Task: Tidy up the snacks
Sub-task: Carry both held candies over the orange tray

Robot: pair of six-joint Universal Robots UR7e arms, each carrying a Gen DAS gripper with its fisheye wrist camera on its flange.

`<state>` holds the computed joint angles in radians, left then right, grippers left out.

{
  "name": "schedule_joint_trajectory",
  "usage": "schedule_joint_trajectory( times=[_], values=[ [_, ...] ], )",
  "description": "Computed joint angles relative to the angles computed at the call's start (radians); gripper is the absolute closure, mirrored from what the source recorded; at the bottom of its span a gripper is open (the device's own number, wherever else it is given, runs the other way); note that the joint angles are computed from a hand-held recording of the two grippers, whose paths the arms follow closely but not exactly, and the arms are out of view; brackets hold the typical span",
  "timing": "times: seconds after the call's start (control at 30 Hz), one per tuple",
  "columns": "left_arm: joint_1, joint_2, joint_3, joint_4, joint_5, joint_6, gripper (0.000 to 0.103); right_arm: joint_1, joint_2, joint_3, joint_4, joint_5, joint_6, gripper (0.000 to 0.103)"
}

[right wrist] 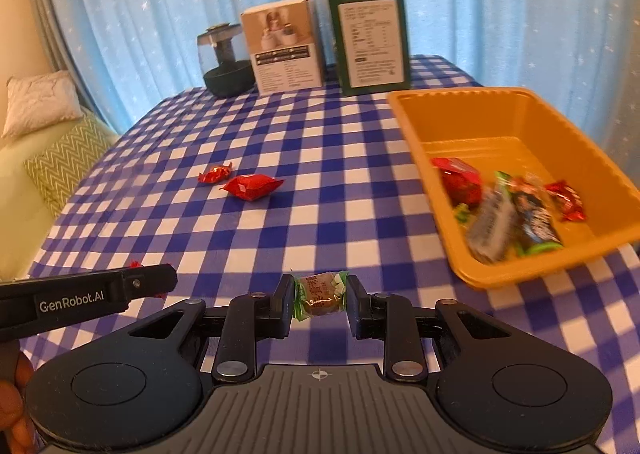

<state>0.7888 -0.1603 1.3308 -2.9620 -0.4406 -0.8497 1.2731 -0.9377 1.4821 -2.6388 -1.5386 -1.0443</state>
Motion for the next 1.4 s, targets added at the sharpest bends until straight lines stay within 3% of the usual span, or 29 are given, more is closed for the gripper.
schedule_joint_trajectory(
  times=[0.4,0.83,1.13,1.4],
  values=[
    [-0.076,0.021,-0.057,0.166,0.007,-0.101,0.080,-0.034,-0.109,0.042,0.024,0.030,0.000,0.076],
    [-0.110,0.044,-0.111,0.223,0.023,-0.080,0.080,-0.058,-0.154,0.031,0.035,0.062,0.018,0.076],
    [-0.118,0.064,-0.157,0.210,0.022,-0.020,0.080,-0.062,-0.165,0.014,0.030,0.081,0.038,0.076],
    [-0.108,0.129,-0.287,0.164,-0.008,0.121,0.080,-0.063,-0.146,-0.056,0.044,0.085,0.069,0.076]
  ],
)
